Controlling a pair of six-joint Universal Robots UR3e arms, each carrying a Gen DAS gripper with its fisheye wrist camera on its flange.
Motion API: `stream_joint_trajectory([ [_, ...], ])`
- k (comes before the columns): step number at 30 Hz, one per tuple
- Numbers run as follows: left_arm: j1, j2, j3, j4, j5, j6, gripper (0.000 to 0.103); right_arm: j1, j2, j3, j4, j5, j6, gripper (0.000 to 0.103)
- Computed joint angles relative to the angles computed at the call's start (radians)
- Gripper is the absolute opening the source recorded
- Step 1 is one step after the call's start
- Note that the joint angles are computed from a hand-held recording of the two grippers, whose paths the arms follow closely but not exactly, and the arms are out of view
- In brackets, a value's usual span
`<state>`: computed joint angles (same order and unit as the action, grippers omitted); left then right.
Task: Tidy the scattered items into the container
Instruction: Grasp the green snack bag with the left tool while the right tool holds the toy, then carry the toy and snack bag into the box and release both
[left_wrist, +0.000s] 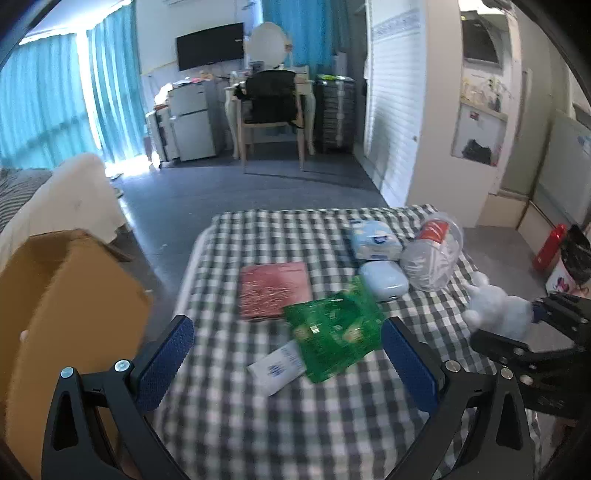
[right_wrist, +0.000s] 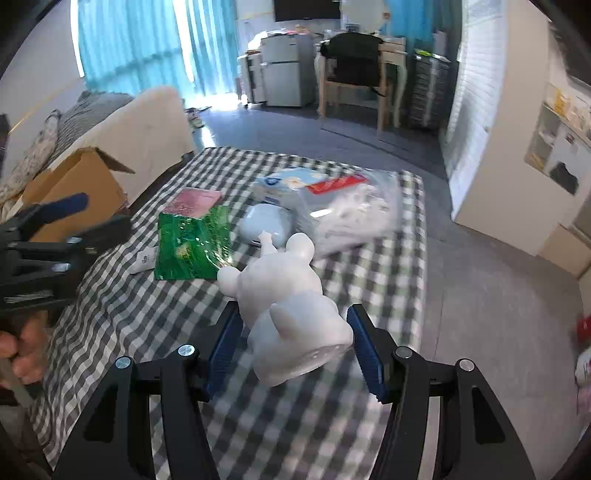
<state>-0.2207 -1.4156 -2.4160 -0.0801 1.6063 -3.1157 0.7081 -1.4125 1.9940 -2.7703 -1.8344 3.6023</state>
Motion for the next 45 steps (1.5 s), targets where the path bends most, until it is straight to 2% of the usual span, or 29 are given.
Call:
stream_joint_trajectory([
  [8, -0.063, -0.27, 0.124, 0.085, 0.005, -0.039, 0.103, 0.02, -0.056, 0.045, 0.028, -0.037, 0.063, 0.058],
  [10, -0.075, -0.325, 0.165, 0.063, 0.032, -0.05, 0.098, 0.026, -0.056, 0.036, 0.043, -0.045, 0.073, 0.058],
  [12, -0.06, -0.342, 0.169, 0.055, -0.001, -0.053, 0.077, 0.025, -0.056, 0.034, 0.044, -0.048, 0.076, 0.058],
  [13, -0.05, -0.342, 0.162, 0.061, -0.026, -0.051, 0.074, 0.025, -0.056, 0.035, 0.044, -0.048, 0.077, 0.058],
  [14, -0.047, -0.341, 0.158, 0.066, -0.039, -0.049, 0.066, 0.024, -0.058, 0.04, 0.043, -0.046, 0.077, 0.058],
  [16, -0.058, -0.344, 0.167, 0.058, -0.033, -0.043, 0.052, 0.022, -0.057, 0.041, 0.043, -0.043, 0.077, 0.058],
  [18, -0.071, -0.34, 0.169, 0.058, -0.017, -0.044, 0.033, 0.027, -0.058, 0.044, 0.04, -0.044, 0.081, 0.058],
  [21, -0.069, -0.309, 0.16, 0.038, -0.024, -0.056, 0.023, 0.033, -0.061, 0.04, 0.041, -0.048, 0.083, 0.058],
  [24, -0.061, -0.276, 0.143, 0.03, -0.023, -0.067, 0.021, 0.038, -0.066, 0.033, 0.049, -0.054, 0.085, 0.058],
  [30, -0.027, -0.12, 0.087, -0.027, -0.048, -0.063, 0.02, 0.069, -0.078, 0.0, 0.085, -0.081, 0.1, 0.058],
  [35, 0.028, 0.113, 0.044, -0.165, -0.081, -0.047, 0.02, 0.126, -0.084, -0.061, 0.132, -0.121, 0.121, 0.058],
  [41, 0.118, 0.412, 0.009, -0.385, -0.121, -0.005, 0.02, 0.197, -0.053, -0.166, 0.203, -0.172, 0.162, 0.058],
  [45, 0.27, 0.701, 0.007, -0.647, -0.223, 0.078, 0.02, 0.264, -0.018, -0.27, 0.276, -0.221, 0.199, 0.058],
])
